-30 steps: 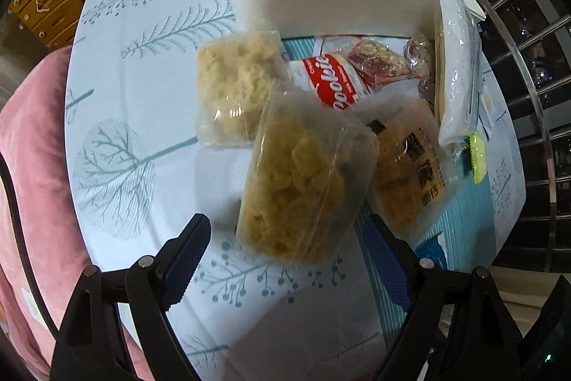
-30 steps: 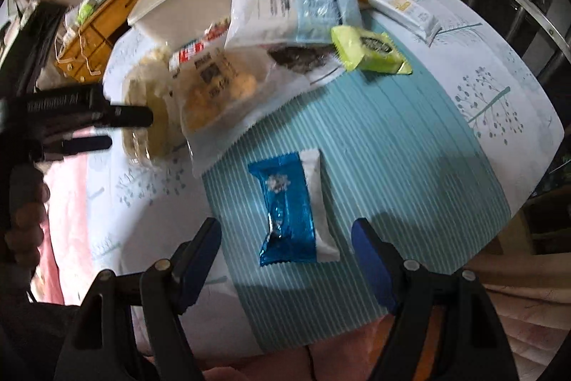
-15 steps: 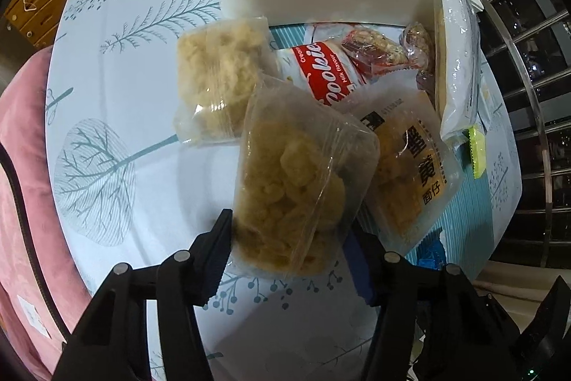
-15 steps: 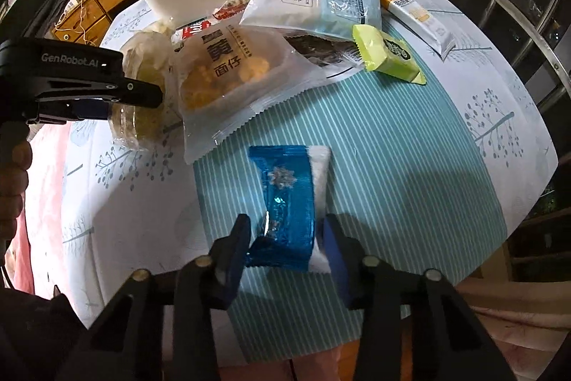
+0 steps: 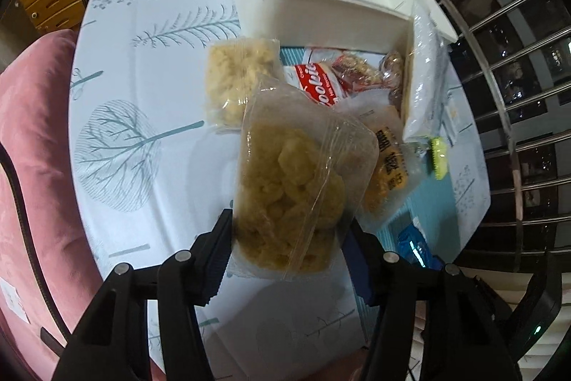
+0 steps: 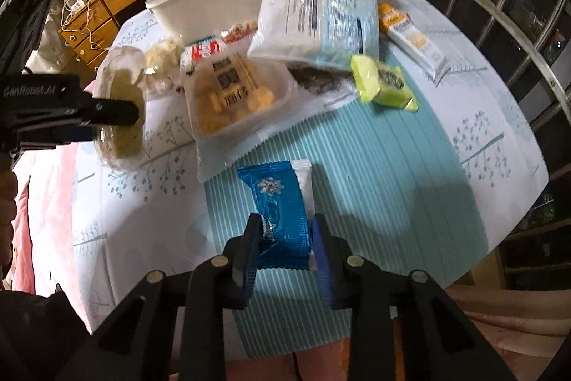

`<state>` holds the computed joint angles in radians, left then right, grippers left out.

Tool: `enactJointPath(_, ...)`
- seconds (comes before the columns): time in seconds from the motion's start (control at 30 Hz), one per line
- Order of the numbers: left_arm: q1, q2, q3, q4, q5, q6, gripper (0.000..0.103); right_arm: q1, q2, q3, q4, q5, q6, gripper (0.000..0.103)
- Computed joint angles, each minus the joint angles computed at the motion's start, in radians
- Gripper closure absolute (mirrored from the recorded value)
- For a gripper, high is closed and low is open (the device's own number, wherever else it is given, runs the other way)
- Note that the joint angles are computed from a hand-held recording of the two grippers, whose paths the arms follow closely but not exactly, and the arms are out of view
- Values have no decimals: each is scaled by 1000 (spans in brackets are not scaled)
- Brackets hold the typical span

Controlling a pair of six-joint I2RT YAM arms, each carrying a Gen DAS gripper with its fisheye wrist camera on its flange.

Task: Organize snacks
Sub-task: 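Lift both packets over the white basket and release them inside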

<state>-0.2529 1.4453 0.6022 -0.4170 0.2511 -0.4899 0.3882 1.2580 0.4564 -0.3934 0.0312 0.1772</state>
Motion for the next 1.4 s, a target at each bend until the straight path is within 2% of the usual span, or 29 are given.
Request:
enactJointPath(0.1, 20, -66, -18, -31, 24, -1, 47, -17, -51, 29, -57, -4, -24, 75)
enactJointPath(0.27, 27, -174, -43, -100, 43, -22, 47, -97, -93, 106, -147, -75, -71, 75)
enactJointPath(0.47, -13, -211, 16, -191, -8, -82, 47, -185, -48, 230, -188, -137, -173, 75)
enactJointPath(0.6, -11, -210, 81, -234, 3, -122, 46, -245, 27, 347, -200, -167, -268, 75)
enactJointPath(0.8, -16, -109, 257, -304, 0, -156, 46, -321, 187, 588, -246, -237, -375, 75)
enactJointPath(0.97, -39, 35, 454, -368, -44, -177, 46, -353, 326, 790, -285, -301, -455, 75)
enactJointPath(1.17, -42, 181, 645, -367, -112, -226, 46, -370, 492, 1015, -333, -360, -531, 75)
enactJointPath(1.4, -35, 295, 797, -312, -176, -282, 46, -386, 688, 1242, -373, -434, -586, 75)
